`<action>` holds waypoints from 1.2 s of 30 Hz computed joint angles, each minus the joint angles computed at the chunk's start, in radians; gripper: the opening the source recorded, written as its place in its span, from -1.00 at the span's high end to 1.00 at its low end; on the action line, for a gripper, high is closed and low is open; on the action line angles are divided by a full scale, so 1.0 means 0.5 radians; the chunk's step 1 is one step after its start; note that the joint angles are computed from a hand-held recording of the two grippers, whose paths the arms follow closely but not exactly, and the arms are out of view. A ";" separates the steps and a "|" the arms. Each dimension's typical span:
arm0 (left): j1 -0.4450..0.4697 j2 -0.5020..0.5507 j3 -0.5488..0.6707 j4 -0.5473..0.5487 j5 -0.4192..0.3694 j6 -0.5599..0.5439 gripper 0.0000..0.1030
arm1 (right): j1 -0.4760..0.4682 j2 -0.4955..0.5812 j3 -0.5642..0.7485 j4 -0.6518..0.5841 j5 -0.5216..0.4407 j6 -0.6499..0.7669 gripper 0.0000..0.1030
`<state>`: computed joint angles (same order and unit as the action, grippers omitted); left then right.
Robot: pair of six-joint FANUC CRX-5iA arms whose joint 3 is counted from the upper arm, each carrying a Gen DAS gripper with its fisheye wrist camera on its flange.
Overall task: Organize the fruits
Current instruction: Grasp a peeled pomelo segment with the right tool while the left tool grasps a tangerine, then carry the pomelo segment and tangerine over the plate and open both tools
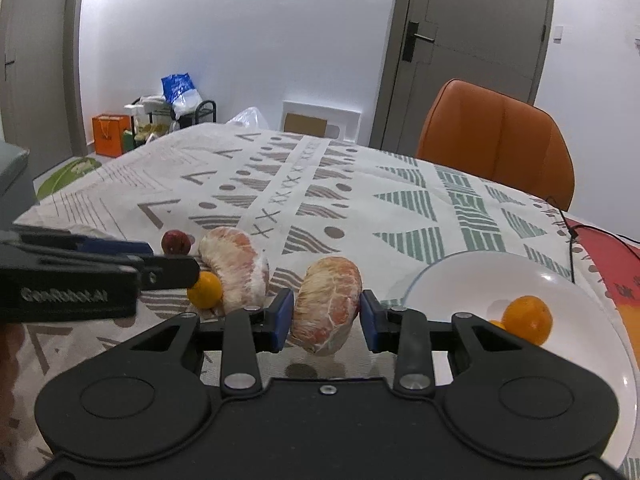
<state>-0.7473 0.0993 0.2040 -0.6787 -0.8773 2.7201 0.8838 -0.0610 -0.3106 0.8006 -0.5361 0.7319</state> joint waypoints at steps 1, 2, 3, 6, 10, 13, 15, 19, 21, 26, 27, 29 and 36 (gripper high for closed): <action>0.001 0.009 0.009 0.009 0.002 -0.010 0.09 | -0.005 -0.012 -0.010 0.008 0.009 -0.014 0.34; 0.000 0.020 0.019 0.017 0.002 -0.018 0.09 | -0.012 -0.025 -0.021 0.016 0.018 -0.029 0.34; -0.001 0.028 0.027 0.022 0.002 -0.025 0.09 | -0.019 -0.039 -0.031 0.026 0.028 -0.043 0.34; -0.003 0.061 0.059 0.041 -0.006 -0.051 0.09 | -0.041 -0.074 -0.057 0.055 0.056 -0.083 0.34; -0.017 0.112 0.116 0.030 -0.055 -0.057 0.21 | -0.071 -0.124 -0.107 0.119 0.094 -0.149 0.34; -0.005 0.145 0.144 0.071 -0.092 -0.066 0.59 | -0.097 -0.156 -0.145 0.172 0.120 -0.212 0.34; -0.024 0.153 0.163 0.033 -0.122 -0.025 0.59 | -0.115 -0.179 -0.171 0.213 0.131 -0.258 0.34; -0.079 0.161 0.208 -0.058 -0.164 0.018 0.60 | -0.157 -0.219 -0.217 0.279 0.152 -0.330 0.34; -0.103 0.172 0.243 -0.089 -0.183 0.014 0.60 | -0.180 -0.241 -0.245 0.318 0.167 -0.376 0.34; -0.143 0.225 0.347 -0.107 -0.214 -0.045 0.60 | -0.254 -0.300 -0.315 0.401 0.210 -0.483 0.34; -0.155 0.240 0.373 -0.116 -0.221 -0.056 0.60 | -0.271 -0.311 -0.325 0.402 0.217 -0.493 0.34; -0.176 0.265 0.414 -0.133 -0.230 -0.070 0.60 | -0.300 -0.331 -0.347 0.406 0.228 -0.508 0.34; -0.234 0.382 0.582 -0.148 -0.266 -0.154 0.60 | -0.402 -0.394 -0.419 0.408 0.284 -0.551 0.34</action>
<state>-0.8643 0.2902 0.4952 -0.7529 -1.0106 2.6429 0.6829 -0.2581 -0.5199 1.0045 -0.3942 0.4566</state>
